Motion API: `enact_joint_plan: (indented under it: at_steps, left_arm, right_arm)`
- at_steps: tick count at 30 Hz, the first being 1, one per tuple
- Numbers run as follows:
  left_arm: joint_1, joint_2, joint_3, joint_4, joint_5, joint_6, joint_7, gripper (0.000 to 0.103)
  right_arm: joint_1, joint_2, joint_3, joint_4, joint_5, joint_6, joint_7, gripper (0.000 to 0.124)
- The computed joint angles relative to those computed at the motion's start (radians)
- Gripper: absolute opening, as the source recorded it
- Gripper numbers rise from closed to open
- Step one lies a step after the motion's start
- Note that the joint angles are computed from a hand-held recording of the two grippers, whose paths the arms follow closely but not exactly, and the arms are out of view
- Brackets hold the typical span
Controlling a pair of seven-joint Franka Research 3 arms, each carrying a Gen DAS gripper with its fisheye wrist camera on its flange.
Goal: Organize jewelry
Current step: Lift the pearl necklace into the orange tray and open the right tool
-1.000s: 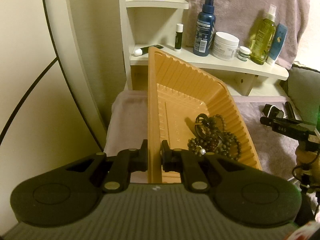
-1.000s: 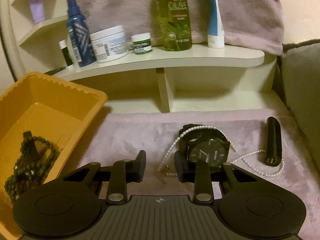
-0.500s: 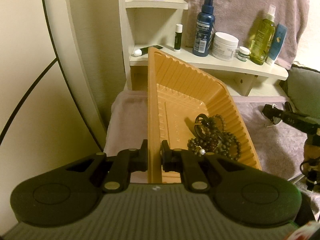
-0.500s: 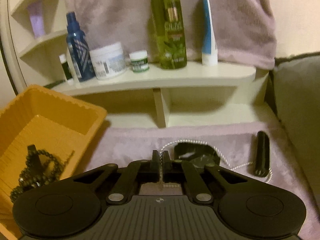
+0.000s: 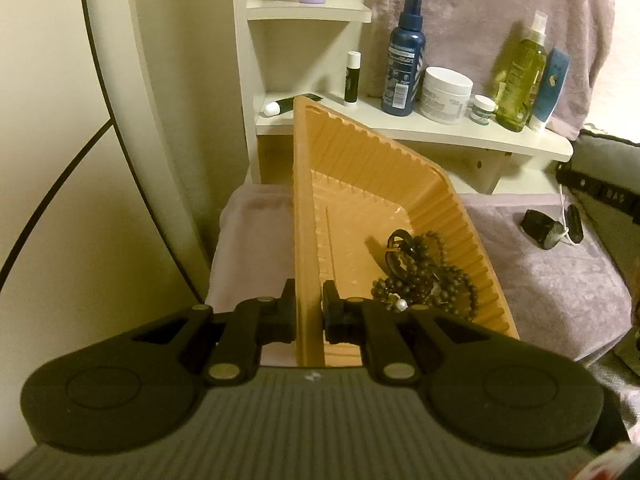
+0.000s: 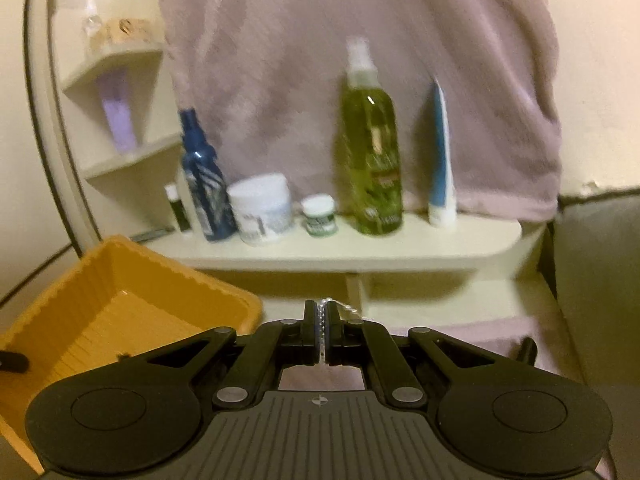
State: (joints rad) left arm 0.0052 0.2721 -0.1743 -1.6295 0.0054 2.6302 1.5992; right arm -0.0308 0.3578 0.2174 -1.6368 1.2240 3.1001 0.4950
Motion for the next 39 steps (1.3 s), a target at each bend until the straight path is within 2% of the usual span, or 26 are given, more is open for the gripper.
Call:
enact_joint_plan:
  at_steps: [3,6,12,19,25,31,39]
  left_arm:
    - [0.001,0.0,-0.001,0.001,-0.003,0.001,0.002,0.011]
    - [0.002,-0.001,-0.001,-0.002,-0.004,0.003,0.003,0.011]
    - [0.002,-0.001,-0.001,-0.002,-0.004,0.003,0.004,0.011]
    - [0.004,-0.001,-0.002,-0.002,-0.01,0.001,0.011,0.011]
    - [0.005,0.002,-0.002,0.001,-0.014,0.002,0.01,0.011]
    - [0.006,0.007,-0.004,0.006,-0.018,0.006,0.011,0.011]
    - [0.01,0.009,-0.007,0.007,-0.027,0.007,0.018,0.011]
  right_arm:
    - [-0.028,-0.012,0.045,0.018,0.111,-0.01,-0.119,0.002]
    - [-0.026,-0.028,0.049,0.037,0.218,-0.049,-0.227,0.002]
    - [0.004,-0.051,0.008,0.067,0.317,-0.181,-0.331,0.002]
    - [0.06,-0.053,-0.05,0.11,0.377,-0.319,-0.387,0.002]
    - [0.078,-0.025,-0.067,0.177,0.358,-0.404,-0.378,0.002]
    - [0.084,0.011,-0.057,0.232,0.321,-0.416,-0.369,0.002]
    - [0.099,0.091,-0.055,0.249,0.072,-0.405,-0.187,0.002]
